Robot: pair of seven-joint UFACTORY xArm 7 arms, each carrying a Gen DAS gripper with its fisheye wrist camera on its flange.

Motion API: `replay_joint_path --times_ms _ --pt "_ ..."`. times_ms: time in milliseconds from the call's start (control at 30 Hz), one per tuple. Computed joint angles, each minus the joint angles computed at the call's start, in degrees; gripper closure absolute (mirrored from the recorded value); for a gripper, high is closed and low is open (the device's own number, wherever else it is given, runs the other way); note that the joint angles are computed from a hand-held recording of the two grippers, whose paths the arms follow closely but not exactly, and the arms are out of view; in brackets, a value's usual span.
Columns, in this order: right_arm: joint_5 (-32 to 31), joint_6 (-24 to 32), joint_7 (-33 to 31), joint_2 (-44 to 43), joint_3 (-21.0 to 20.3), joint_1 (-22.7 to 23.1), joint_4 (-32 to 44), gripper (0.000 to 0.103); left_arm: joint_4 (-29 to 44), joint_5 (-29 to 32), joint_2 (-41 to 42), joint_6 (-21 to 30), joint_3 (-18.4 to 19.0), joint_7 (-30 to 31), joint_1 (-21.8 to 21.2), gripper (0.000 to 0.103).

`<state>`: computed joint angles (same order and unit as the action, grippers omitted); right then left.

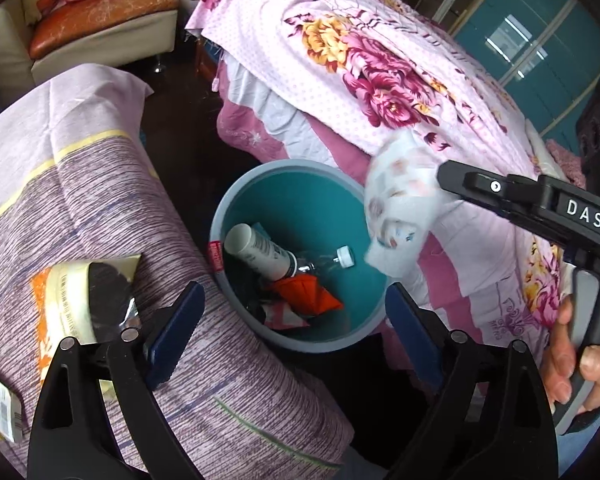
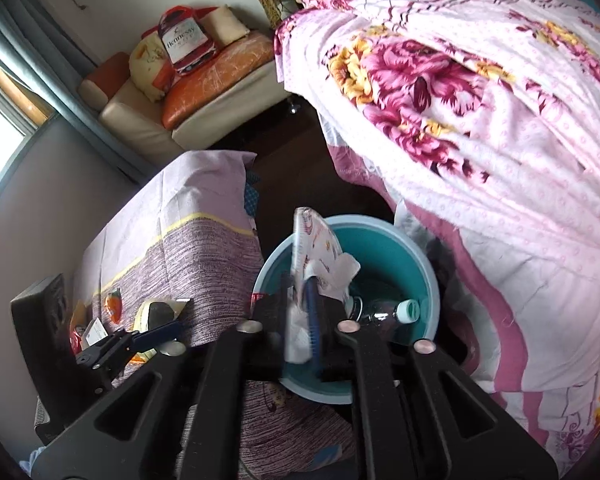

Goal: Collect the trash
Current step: 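Carry the red wrapper and white bag over the bin and release both, then move both open tools back to the trash on the bed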

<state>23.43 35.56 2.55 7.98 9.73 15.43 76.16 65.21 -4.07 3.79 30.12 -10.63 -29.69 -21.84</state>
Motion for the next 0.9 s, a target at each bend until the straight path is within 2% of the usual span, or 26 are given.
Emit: replay_joint_path --times_ms 33,167,400,667,733,900 --pt "-0.81 -0.56 0.49 -0.25 -0.04 0.27 -0.28 0.046 -0.66 -0.3 -0.74 -0.01 0.04 0.1 0.08 0.011" --pt "-1.77 0.22 1.42 -0.33 0.12 0.78 -0.05 0.032 -3.29 -0.4 -3.61 -0.2 0.16 -0.58 0.38 0.011" --pt "-5.68 1.1 5.88 -1.66 0.17 2.27 -0.08 0.026 -9.09 -1.55 -9.68 -0.77 0.2 -1.13 1.0 0.01" --pt "-7.79 2.82 7.21 -2.32 1.15 4.34 0.84 0.025 -17.22 -1.57 -18.75 -1.0 0.57 -3.36 2.3 0.01" --pt "-8.74 3.24 7.72 -2.31 1.43 5.11 1.27 0.021 -19.6 -1.6 -21.57 -0.96 0.76 -3.83 2.74 0.009" --pt "-11.05 5.4 8.74 -0.89 2.5 7.47 4.29 0.02 -24.29 -1.34 -27.5 -0.03 1.33 -4.72 4.2 0.009"
